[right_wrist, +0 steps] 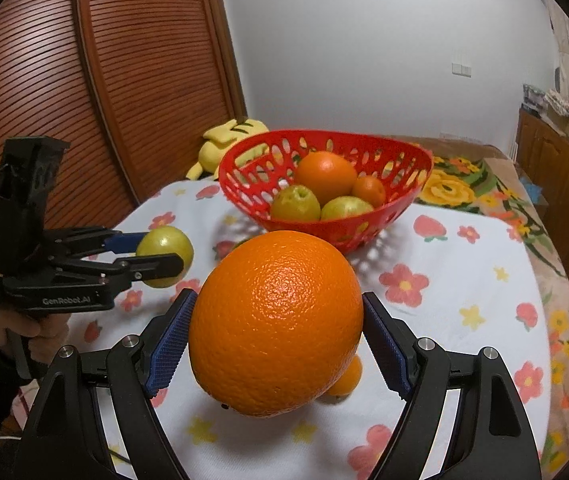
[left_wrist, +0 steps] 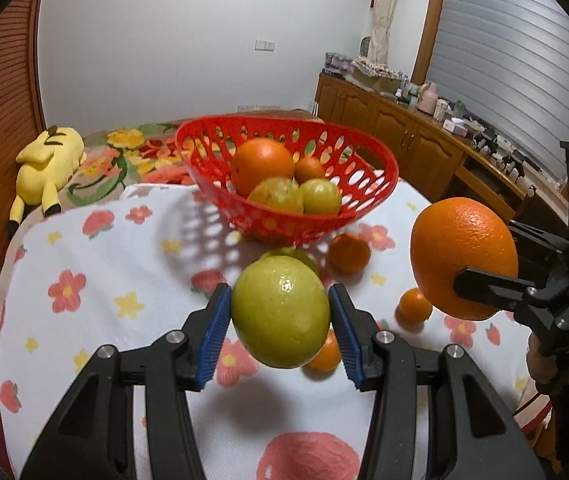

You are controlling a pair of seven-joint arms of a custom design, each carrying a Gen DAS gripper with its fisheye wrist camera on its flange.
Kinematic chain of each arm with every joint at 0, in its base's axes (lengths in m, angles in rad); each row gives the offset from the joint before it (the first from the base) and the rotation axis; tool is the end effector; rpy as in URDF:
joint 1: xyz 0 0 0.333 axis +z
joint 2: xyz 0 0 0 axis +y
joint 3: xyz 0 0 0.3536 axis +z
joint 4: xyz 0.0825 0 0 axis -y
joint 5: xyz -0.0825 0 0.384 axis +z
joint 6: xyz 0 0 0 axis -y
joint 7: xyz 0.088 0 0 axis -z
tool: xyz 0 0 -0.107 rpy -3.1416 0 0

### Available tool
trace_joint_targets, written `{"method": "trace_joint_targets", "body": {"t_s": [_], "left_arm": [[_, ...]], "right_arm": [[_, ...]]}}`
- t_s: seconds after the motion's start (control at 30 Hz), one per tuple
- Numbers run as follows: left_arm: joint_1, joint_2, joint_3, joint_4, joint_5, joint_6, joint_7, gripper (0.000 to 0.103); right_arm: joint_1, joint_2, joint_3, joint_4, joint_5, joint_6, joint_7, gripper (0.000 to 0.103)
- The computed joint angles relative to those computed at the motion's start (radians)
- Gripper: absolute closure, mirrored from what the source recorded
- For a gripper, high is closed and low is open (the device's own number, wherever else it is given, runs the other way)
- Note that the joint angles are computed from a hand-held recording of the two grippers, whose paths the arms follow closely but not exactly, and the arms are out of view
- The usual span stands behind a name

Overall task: Organize fruits
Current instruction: 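Carry the pomelo and big orange over the red basket with both tools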

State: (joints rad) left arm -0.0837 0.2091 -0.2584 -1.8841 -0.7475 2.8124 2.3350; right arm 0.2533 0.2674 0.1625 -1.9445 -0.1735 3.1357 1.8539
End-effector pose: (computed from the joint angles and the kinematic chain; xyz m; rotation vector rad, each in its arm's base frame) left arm 0.6342 -0.1769 0.5103 -1.4005 2.2410 -1.1313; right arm 0.6086 0.2735 0.4961 -1.8096 1.3646 -0.5275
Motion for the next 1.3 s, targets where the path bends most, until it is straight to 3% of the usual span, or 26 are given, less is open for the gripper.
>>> {"method": "trace_joint_targets", "body": {"t_s": [0.37, 0.83, 1.3], "left_arm": [[-0.001, 0.004, -0.003, 0.047, -0.028, 0.0, 0.02, 0.055], [-0.015, 0.12, 0.023, 0.236, 0.167, -0.053, -0.17, 0.055], [-0.051, 0.29, 0.053, 0.494, 0.389, -0.147, -0.359, 0.055]], "right_arm": [[-0.011, 0.008, 0.0, 0.064, 0.005, -0.027, -0.029, 0.02], [-0.138, 0.139, 0.132, 0.278, 0.173, -0.139, -0.263, 0.02], [-0.089, 0.308, 0.045, 0.583, 0.225, -0.34, -0.394, 0.02]]}}
